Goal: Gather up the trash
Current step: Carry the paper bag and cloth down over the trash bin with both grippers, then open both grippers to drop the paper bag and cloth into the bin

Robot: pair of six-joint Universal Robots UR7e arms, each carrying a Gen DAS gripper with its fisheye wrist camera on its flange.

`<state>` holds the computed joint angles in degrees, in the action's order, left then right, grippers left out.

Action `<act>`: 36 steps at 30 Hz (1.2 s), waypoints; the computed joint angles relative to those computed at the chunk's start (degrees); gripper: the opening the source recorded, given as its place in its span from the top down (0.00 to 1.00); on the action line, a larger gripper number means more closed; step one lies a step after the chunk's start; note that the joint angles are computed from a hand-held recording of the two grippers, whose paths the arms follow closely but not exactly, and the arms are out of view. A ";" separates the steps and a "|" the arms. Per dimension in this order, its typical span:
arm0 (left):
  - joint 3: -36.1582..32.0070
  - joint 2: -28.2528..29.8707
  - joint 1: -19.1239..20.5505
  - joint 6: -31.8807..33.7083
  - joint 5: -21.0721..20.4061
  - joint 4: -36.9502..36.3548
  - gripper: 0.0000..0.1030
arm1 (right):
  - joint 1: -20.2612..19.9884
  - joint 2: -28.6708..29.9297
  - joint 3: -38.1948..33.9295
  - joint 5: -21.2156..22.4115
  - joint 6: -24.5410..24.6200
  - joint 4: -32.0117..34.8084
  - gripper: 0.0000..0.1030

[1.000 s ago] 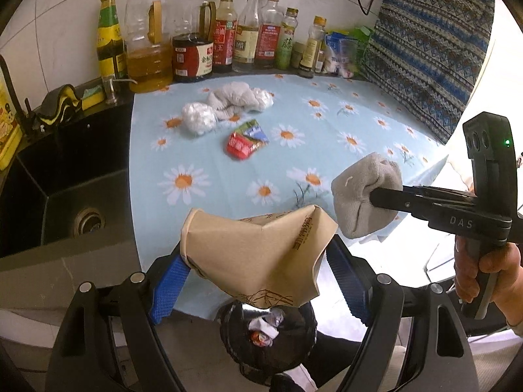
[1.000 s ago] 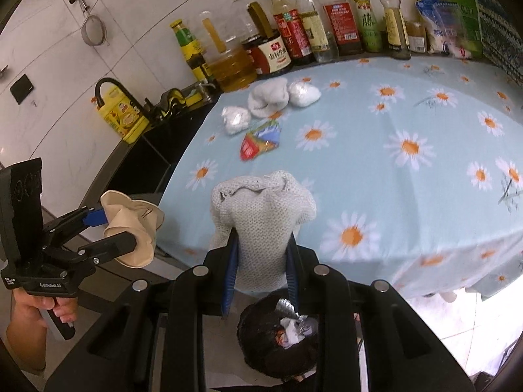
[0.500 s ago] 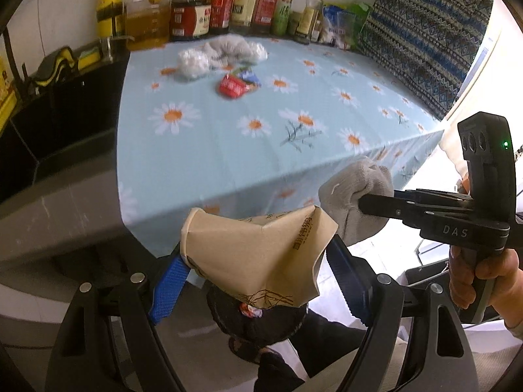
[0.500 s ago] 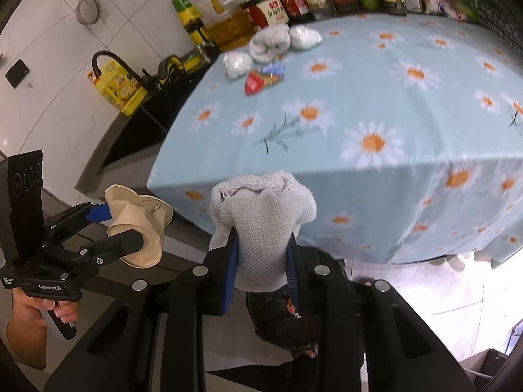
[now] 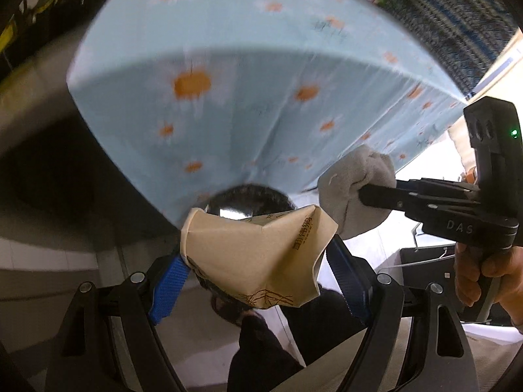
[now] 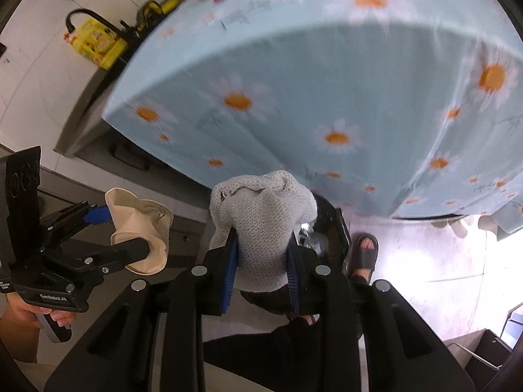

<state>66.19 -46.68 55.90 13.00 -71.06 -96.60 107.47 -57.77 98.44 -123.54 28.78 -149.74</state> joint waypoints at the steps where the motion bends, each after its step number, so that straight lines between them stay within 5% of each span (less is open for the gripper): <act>1: 0.45 0.21 0.35 -0.90 0.52 0.52 0.23 | -0.33 0.02 0.30 0.33 0.32 0.17 0.72; 14: 0.83 4.70 3.95 -9.37 4.97 5.61 0.23 | -6.83 2.43 4.33 7.37 3.84 2.85 0.71; 28: -0.14 8.43 5.50 -13.07 5.96 7.84 0.23 | -9.40 5.03 3.74 9.66 3.48 3.88 0.68; 36: -1.60 10.03 5.61 -14.03 7.63 9.04 0.13 | -10.21 4.28 4.29 10.82 5.04 2.10 0.54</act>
